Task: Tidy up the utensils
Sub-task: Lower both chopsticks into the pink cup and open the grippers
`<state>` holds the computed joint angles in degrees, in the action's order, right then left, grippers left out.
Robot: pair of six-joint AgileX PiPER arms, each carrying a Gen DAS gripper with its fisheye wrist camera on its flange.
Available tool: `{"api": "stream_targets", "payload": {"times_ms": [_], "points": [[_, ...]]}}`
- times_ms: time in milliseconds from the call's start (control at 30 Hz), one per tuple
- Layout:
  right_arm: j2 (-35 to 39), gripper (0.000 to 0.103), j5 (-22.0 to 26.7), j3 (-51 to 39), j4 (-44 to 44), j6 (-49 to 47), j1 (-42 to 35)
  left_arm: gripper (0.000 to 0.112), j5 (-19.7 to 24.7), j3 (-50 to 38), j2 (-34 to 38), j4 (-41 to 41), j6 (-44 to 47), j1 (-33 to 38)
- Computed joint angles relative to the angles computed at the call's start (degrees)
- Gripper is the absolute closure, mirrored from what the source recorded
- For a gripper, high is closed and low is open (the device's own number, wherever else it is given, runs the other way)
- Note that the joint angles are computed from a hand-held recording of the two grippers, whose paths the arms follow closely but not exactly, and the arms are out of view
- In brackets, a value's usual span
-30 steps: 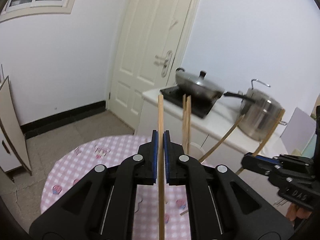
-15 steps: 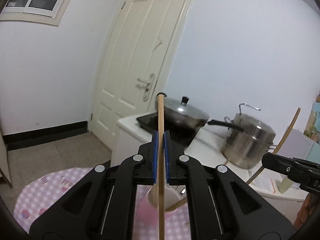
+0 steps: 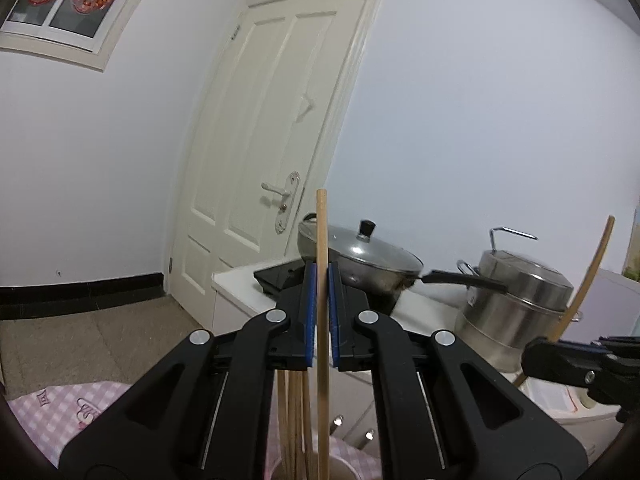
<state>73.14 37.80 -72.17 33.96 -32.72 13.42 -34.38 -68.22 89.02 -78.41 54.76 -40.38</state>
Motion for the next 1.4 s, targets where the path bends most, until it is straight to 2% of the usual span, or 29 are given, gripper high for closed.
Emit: {"api": "stream_targets", "payload": {"times_ms": [133, 400, 667, 933, 1300, 1333, 1400], "points": [[0.66, 0.098, -0.01, 0.6, 2.27, -2.52, -0.42, 0.106, -1.45, 0.91, 2.1, 6.58, -6.76, 0.62], [1.85, 0.098, -0.3, 1.61, 2.39, -3.4, 1.11, 0.106, -1.93, 3.59, 3.64, 8.23, -7.23, -0.15], [2.29, 0.098, -0.98, 4.29, -0.39, -0.64, 2.65, 0.106, -0.96, 7.65, 2.53, 5.34, -4.8, -0.97], [2.55, 0.098, -2.18, 6.78, -7.82, 6.22, 6.52, 0.105, 0.59, 10.4, 0.35, 2.0, -1.65, -1.25], [2.8, 0.098, -2.88, 8.86, -11.0, 11.16, 7.57, 0.105, 3.14, 12.92, -2.37, -8.84, 7.61, -1.17], [2.87, 0.097, -2.83, 8.77, -11.15, 11.45, 7.59, 0.1, 3.52, 12.74, -2.48, -10.17, 8.96, -1.08], [2.93, 0.096, -2.22, 8.74, -9.44, 10.72, 6.94, 0.061, 3.38, 12.51, -2.91, -13.41, 11.93, -1.38]]}}
